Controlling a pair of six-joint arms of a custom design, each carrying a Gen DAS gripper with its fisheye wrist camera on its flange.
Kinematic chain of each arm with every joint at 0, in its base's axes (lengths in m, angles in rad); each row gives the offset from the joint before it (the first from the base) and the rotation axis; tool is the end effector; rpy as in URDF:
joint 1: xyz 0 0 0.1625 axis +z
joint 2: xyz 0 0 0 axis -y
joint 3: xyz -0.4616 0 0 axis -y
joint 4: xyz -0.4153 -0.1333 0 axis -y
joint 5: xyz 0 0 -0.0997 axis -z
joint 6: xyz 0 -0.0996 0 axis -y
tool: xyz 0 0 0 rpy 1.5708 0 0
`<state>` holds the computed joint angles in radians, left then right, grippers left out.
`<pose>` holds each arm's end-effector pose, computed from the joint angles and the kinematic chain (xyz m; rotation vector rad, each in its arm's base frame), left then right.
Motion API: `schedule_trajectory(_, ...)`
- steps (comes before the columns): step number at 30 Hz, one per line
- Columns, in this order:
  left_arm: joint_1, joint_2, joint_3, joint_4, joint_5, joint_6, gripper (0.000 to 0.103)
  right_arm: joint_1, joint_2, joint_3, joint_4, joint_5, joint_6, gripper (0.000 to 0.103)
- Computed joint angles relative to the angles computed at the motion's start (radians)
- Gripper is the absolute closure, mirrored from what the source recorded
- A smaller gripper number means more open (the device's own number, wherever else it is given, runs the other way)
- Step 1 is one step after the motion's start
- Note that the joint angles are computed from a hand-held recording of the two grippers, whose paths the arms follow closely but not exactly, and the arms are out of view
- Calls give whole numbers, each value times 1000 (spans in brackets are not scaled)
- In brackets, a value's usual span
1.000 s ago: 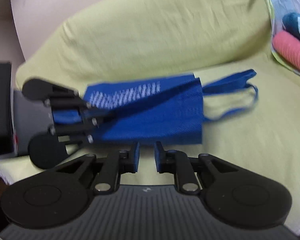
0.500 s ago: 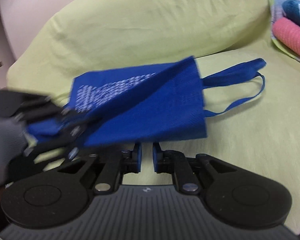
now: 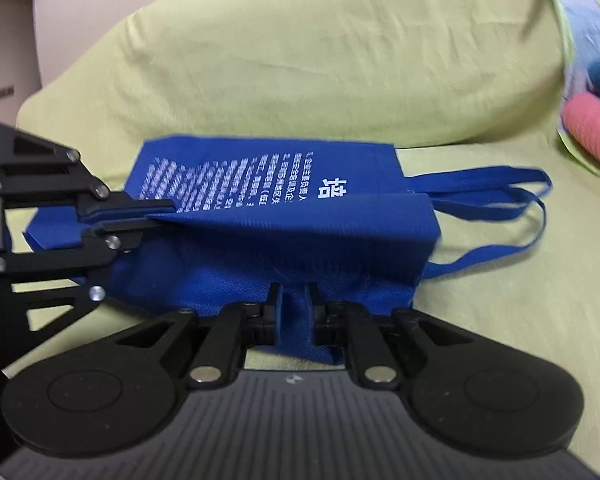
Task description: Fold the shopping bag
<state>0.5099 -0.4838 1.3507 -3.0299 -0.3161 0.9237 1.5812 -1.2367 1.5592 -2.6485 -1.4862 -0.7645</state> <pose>-0.5672 -0.5784 0.0906 1.3164 1.3451 -0.6506 0.1488 -0.6844 0.4630 1.0805 -2.5258 1.0558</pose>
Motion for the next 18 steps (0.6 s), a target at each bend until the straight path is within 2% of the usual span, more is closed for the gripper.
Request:
schedule_trajectory(1, 1, -6, 12, 13, -2, -2, 96, 3, 9, -4, -6, -9, -13, 93)
schedule_trajectory(6, 2, -20, 74, 68, 1, 62, 97, 21, 65, -82, 9, -95, 37, 97)
schedule_trajectory(9, 1, -37, 115, 111, -19, 55, 97, 14, 60, -104, 37, -104, 64, 98)
schedule_trajectory(11, 1, -39, 140, 90, -22, 110, 97, 7, 54, -120, 66, -106, 85, 97)
schedule_trajectory(14, 2, -39, 155, 75, -20, 114, 98, -16, 25, -139, 174, -48, 159, 87)
schedule_trajectory(15, 2, -41, 156, 83, -21, 97, 98, -24, 16, -147, 209, -28, 183, 79)
schedule_trajectory(18, 3, -40, 160, 74, -20, 94, 99, -48, -8, -156, 289, 69, 241, 68)
